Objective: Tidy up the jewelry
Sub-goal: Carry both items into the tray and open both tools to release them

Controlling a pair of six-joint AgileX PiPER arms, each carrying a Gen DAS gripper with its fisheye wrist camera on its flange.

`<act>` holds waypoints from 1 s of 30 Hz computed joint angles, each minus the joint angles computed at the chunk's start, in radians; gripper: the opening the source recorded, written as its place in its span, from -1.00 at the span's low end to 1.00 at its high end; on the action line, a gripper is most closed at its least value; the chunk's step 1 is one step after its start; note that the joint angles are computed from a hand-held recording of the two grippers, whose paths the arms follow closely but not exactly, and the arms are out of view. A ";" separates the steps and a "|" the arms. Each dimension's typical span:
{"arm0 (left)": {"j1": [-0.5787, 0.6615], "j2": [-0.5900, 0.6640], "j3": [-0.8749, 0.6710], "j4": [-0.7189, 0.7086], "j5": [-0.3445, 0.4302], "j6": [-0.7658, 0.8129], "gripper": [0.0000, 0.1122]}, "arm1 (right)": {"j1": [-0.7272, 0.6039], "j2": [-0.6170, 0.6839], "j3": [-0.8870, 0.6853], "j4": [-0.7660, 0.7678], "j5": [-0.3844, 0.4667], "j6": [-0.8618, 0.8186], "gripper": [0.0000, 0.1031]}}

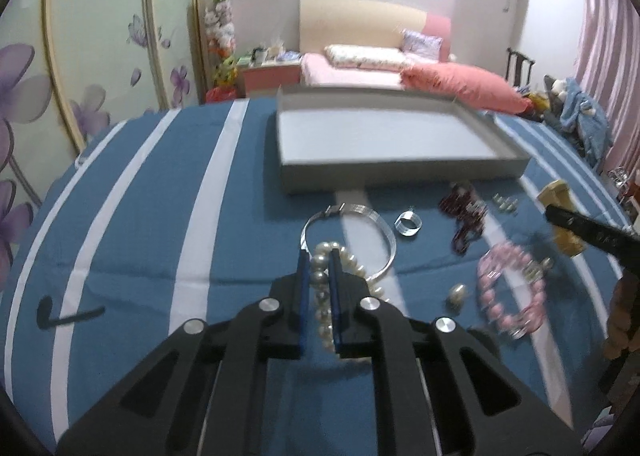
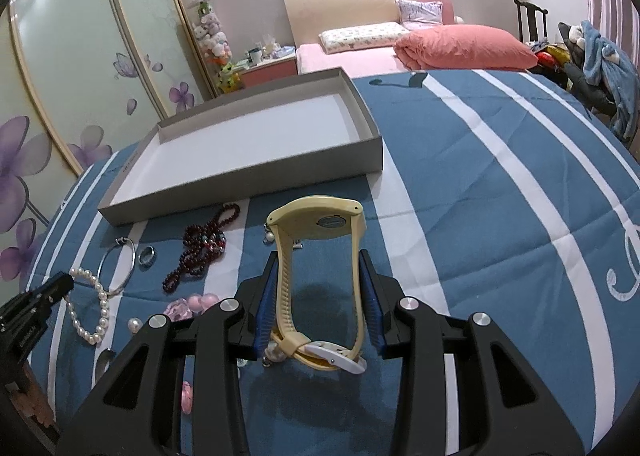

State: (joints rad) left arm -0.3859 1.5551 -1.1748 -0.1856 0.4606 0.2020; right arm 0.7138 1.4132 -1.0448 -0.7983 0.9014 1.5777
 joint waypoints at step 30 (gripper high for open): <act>-0.071 0.238 -0.549 -0.064 -0.015 -0.031 -0.82 | -0.196 0.190 -0.338 -0.035 -0.083 -0.277 -0.24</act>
State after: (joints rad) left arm -0.4565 1.7936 -1.7236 -0.2498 0.4452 0.1706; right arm 0.5180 1.6035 -1.3825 -0.8337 0.8184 1.3011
